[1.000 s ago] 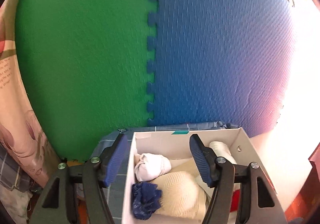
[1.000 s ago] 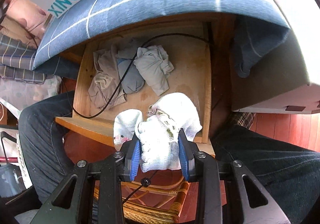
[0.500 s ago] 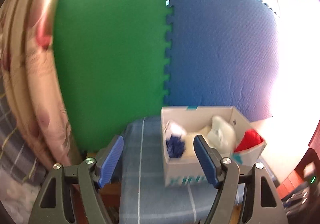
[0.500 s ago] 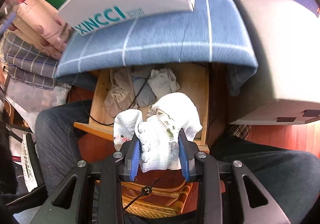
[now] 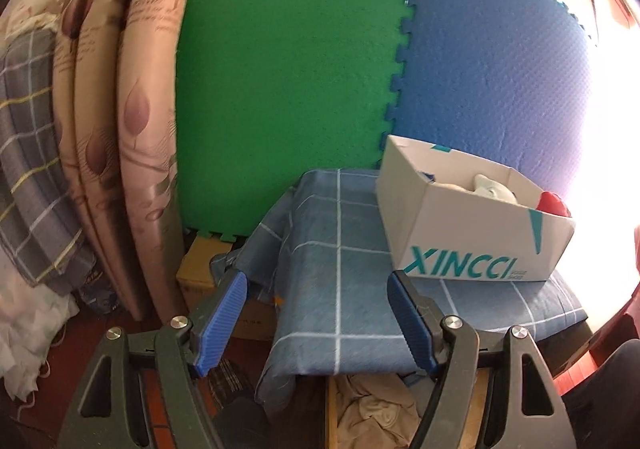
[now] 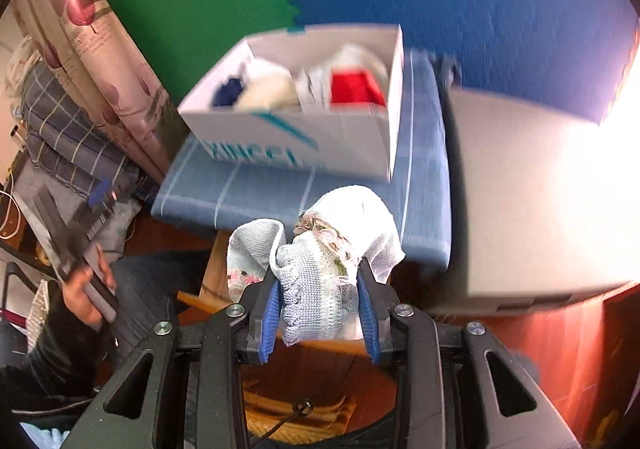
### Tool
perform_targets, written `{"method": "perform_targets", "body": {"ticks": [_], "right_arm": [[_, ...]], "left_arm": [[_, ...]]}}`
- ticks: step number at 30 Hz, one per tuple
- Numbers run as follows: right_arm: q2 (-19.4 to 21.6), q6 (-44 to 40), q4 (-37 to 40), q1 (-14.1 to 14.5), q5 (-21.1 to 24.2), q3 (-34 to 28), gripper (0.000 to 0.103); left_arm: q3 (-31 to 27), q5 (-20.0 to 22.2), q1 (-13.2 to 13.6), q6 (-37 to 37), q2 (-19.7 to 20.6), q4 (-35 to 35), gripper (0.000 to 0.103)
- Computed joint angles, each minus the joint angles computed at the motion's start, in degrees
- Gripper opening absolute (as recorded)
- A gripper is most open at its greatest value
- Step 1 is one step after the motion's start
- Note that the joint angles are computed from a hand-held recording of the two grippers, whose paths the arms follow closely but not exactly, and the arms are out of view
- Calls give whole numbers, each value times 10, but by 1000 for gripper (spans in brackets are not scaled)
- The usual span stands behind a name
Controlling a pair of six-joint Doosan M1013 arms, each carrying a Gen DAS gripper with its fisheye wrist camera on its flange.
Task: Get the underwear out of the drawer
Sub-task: 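Carry the white-pink sock with the right gripper over the white box, then lower the sock into the box and open the right gripper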
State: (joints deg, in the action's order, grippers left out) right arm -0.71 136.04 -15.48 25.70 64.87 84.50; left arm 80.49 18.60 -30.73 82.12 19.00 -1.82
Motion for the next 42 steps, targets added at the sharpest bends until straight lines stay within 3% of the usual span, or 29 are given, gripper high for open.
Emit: {"method": "perform_targets", "body": {"ticks": [6, 15, 34, 42], "right_arm": [[43, -32, -45, 3, 27, -79, 32], [97, -62, -71, -9, 27, -155, 32], [175, -82, -76, -49, 22, -236, 32], [223, -90, -95, -59, 38, -285, 32]], "left_arm": [[18, -18, 21, 63, -2, -136, 75], [29, -32, 36, 54, -3, -208, 75], [23, -17, 36, 66, 1, -220, 75], [27, -18, 33, 22, -3, -169, 75]]}}
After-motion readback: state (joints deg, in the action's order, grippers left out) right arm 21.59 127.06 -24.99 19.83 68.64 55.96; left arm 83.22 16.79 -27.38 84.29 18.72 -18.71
